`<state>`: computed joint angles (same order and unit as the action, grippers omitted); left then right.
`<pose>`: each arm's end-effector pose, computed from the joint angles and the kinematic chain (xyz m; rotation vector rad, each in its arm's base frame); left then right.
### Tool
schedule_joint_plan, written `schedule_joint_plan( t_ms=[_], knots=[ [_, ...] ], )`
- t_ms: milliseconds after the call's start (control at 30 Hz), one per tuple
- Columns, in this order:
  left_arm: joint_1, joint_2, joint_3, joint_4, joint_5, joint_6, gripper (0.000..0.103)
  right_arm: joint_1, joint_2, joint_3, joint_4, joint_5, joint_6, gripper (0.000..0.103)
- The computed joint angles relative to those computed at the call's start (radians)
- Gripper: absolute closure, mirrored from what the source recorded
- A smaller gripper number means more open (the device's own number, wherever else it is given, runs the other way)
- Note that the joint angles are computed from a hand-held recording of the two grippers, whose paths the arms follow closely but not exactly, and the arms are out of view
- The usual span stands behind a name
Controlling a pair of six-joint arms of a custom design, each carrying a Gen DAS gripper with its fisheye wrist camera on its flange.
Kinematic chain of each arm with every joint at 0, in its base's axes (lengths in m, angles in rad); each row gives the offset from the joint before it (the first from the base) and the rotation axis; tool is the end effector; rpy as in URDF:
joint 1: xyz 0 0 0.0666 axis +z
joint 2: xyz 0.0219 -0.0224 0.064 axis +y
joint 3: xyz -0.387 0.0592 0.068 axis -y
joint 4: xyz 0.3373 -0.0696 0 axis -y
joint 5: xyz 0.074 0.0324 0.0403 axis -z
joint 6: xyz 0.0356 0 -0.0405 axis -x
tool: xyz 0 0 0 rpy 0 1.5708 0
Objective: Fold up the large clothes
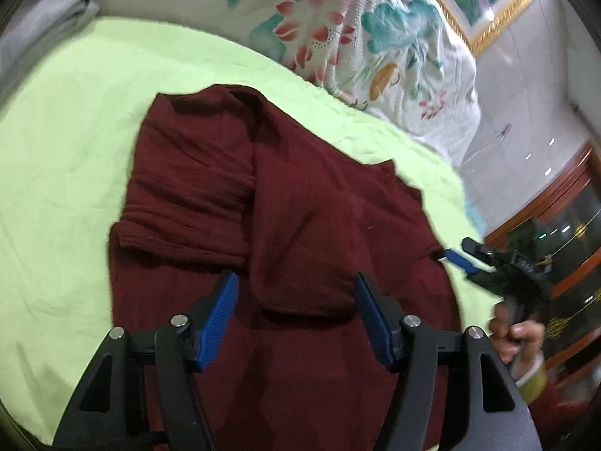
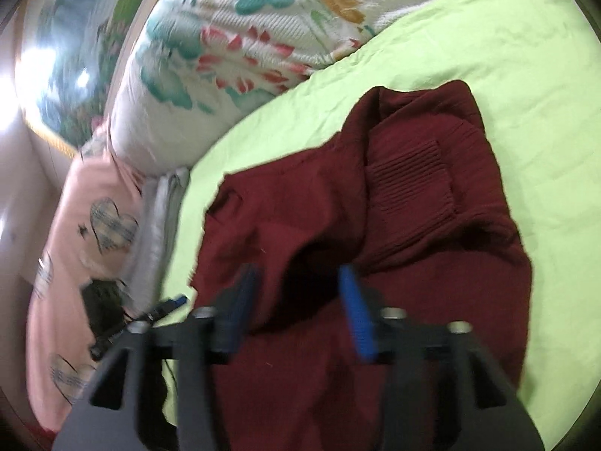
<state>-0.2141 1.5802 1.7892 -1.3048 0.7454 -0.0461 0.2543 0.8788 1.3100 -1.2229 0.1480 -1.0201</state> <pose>0.4532 -0.1237 0.4978 0.5692 2.4931 -1.0436 0.2050 0.0474 0.5351 0.9625 2.1946 0.4423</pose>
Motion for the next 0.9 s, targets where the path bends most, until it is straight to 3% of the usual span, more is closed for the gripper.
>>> schedule_joint_plan(
  t_ms=[100,233,267,300,333,367,433,533,567,600,700,767,900],
  knots=[
    [-0.005,0.049,0.036,-0.039,-0.015,0.059,0.037,-0.013,-0.002,-0.037,0.096,-0.053,-0.067,0.049],
    [-0.008,0.114,0.055,-0.069,0.021,0.128,0.037,-0.028,0.061,-0.056,0.141,-0.094,-0.13,0.053],
    [-0.008,0.13,0.055,-0.068,0.053,0.153,0.037,-0.037,0.076,-0.057,0.138,-0.093,-0.132,0.057],
    [-0.011,0.143,0.058,-0.064,0.076,0.181,0.039,-0.051,0.095,-0.06,0.133,-0.095,-0.139,0.078],
    [-0.017,0.15,0.063,-0.058,0.088,0.196,0.045,-0.063,0.106,-0.065,0.129,-0.103,-0.149,0.1],
    [-0.023,0.151,0.066,-0.049,0.104,0.2,0.064,-0.081,0.122,-0.064,0.118,-0.12,-0.158,0.099],
    [-0.033,0.151,0.081,-0.052,0.128,0.186,0.085,-0.097,0.128,-0.057,0.142,-0.128,-0.135,0.099],
    [-0.038,0.104,0.06,0.037,0.133,0.165,0.088,-0.074,0.028,-0.099,0.404,-0.107,-0.021,0.099],
    [-0.038,0.094,0.06,0.035,0.118,0.136,0.088,-0.061,0.007,-0.106,0.438,-0.084,0.007,0.099],
    [-0.037,0.096,0.066,0.016,0.107,0.11,0.088,-0.051,-0.006,-0.104,0.423,-0.06,0.024,0.099],
    [-0.039,0.1,0.063,-0.026,0.042,0.043,0.088,-0.06,0.0,-0.09,0.238,-0.082,0.02,0.099],
    [-0.039,0.103,0.044,-0.036,0.021,0.022,0.088,-0.051,0.003,-0.119,0.158,-0.098,-0.002,0.099],
    [-0.022,0.119,0.02,-0.055,0.096,0.029,0.084,-0.059,-0.027,-0.181,0.151,-0.148,-0.063,0.095]
  ],
)
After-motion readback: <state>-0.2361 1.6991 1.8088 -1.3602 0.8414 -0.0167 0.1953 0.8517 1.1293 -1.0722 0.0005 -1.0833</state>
